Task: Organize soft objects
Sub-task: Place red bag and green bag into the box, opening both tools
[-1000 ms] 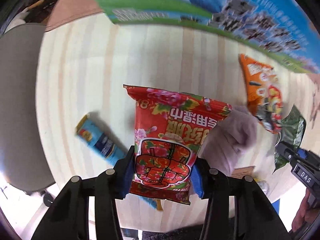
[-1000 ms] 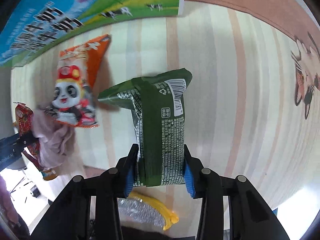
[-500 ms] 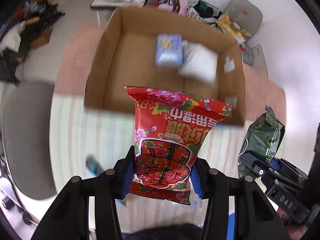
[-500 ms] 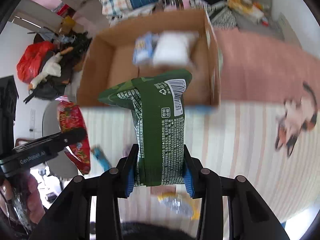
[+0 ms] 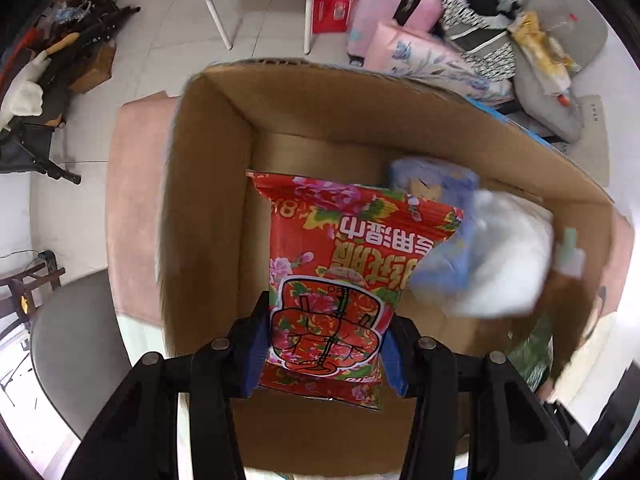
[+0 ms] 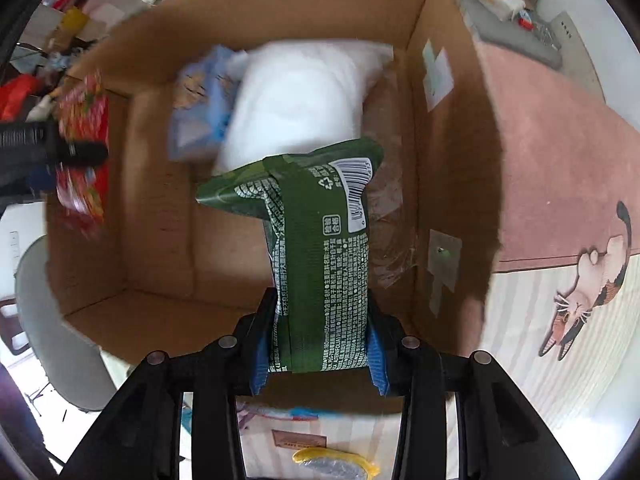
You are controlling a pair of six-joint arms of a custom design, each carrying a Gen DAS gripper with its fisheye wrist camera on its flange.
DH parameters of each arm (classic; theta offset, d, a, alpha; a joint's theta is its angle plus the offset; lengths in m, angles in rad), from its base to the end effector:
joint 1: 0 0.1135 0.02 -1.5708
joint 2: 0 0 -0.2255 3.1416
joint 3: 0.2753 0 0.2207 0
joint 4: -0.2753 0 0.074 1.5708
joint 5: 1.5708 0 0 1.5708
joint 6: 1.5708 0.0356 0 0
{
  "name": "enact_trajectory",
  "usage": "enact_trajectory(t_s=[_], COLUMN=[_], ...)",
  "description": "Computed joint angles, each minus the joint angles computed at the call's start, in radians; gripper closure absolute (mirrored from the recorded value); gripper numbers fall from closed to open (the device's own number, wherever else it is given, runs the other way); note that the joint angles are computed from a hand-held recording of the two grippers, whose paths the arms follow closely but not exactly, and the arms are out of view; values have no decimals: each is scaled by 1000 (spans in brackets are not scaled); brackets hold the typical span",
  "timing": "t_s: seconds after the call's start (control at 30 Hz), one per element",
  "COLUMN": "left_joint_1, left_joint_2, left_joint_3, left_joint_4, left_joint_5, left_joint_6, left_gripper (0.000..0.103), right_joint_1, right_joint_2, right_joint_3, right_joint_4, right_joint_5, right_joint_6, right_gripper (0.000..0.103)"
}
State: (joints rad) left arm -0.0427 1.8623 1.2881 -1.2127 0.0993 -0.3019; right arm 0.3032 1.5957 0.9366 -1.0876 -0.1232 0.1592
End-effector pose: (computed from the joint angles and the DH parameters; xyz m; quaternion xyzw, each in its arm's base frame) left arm 0.2719 -0.0151 0.1576 0.1336 -0.9839 0.0301 0.1146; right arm 0.2002 0.0672 0.1486 0.0661 -0.9921 -0.0396 0.0994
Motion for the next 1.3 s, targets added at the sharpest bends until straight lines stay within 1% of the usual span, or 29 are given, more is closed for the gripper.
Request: enact_trajectory(t_s=[0.03, 0.1, 0.17, 0.23, 0.37, 0.4, 0.43, 0.5, 0.53, 0.57, 0.6, 0.63, 0.67, 0.7, 0.73, 0.77, 0.8, 0.83, 0.9, 0.93, 1.0, 1.1, 1.17, 1.3], left_joint_1=[4, 3, -2, -4, 0, 8, 13, 13, 9, 3, -2, -7, -17, -24, -32, -46, -53, -70, -92, -105, -125, -175, -212, -294], left_joint_2=[37, 134, 185, 221, 236, 243, 238, 208, 203, 178, 160, 136, 100, 67, 23, -38, -78, -144, -233, -300, -391, -553, -624, -722], left_joint_3=[19, 99, 139, 167, 202, 212, 217, 218, 217, 211, 204, 192, 171, 146, 119, 84, 58, 19, -37, -75, -119, -169, -180, -141], left_joint_4=[11, 16, 17, 20, -17, -24, -38, -47, -41, -49, -50, -52, -49, -39, -36, -39, -38, -42, -48, -58, -78, -139, -175, -270], left_joint_5=[-3, -15, -21, -25, -17, -5, 6, 6, 5, -4, -4, -3, -9, -8, -11, -26, -31, -46, -61, -64, -79, -109, -126, -164], left_joint_6=[5, 9, 12, 21, 22, 27, 30, 30, 28, 27, 29, 28, 23, 20, 17, 12, 10, 7, -5, -17, -43, -96, -133, -214], left_gripper=[58, 58, 58, 57, 56, 55, 53, 49, 49, 49, 45, 34, 28, 21, 16, 12, 6, 3, 2, 2, 2, 2, 2, 2], right_joint_1=[9, 24, 34, 40, 36, 27, 22, 8, 7, 15, 28, 44, 62, 70, 85, 100, 117, 115, 133, 124, 117, 100, 107, 124], right_joint_2=[35, 99, 138, 174, 244, 259, 263, 249, 230, 203, 183, 158, 136, 122, 111, 92, 73, 54, -2, -6, -47, -129, -182, -272], right_joint_3=[-1, 3, 8, 12, 30, 38, 45, 62, 71, 85, 97, 109, 125, 134, 152, 162, 170, 164, 157, 173, 168, 153, 149, 178], right_joint_4=[29, 73, 96, 114, 129, 121, 112, 81, 62, 41, 25, 10, -10, -26, -45, -59, -69, -68, -77, -90, -103, -137, -162, -234], right_joint_5=[1, 3, 6, 12, 7, -1, -9, -59, -80, -86, -74, -56, -34, -22, -16, -1, 17, 32, 55, 66, 89, 98, 102, 100], right_joint_6=[11, 23, 32, 36, 41, 40, 39, 30, 28, 34, 43, 50, 57, 60, 68, 74, 88, 86, 100, 88, 79, 60, 66, 80], right_gripper=[61, 61, 61, 62, 60, 54, 51, 38, 33, 20, 12, 12, 12, 12, 11, 8, 0, 0, 0, 0, 0, 0, 0, 0])
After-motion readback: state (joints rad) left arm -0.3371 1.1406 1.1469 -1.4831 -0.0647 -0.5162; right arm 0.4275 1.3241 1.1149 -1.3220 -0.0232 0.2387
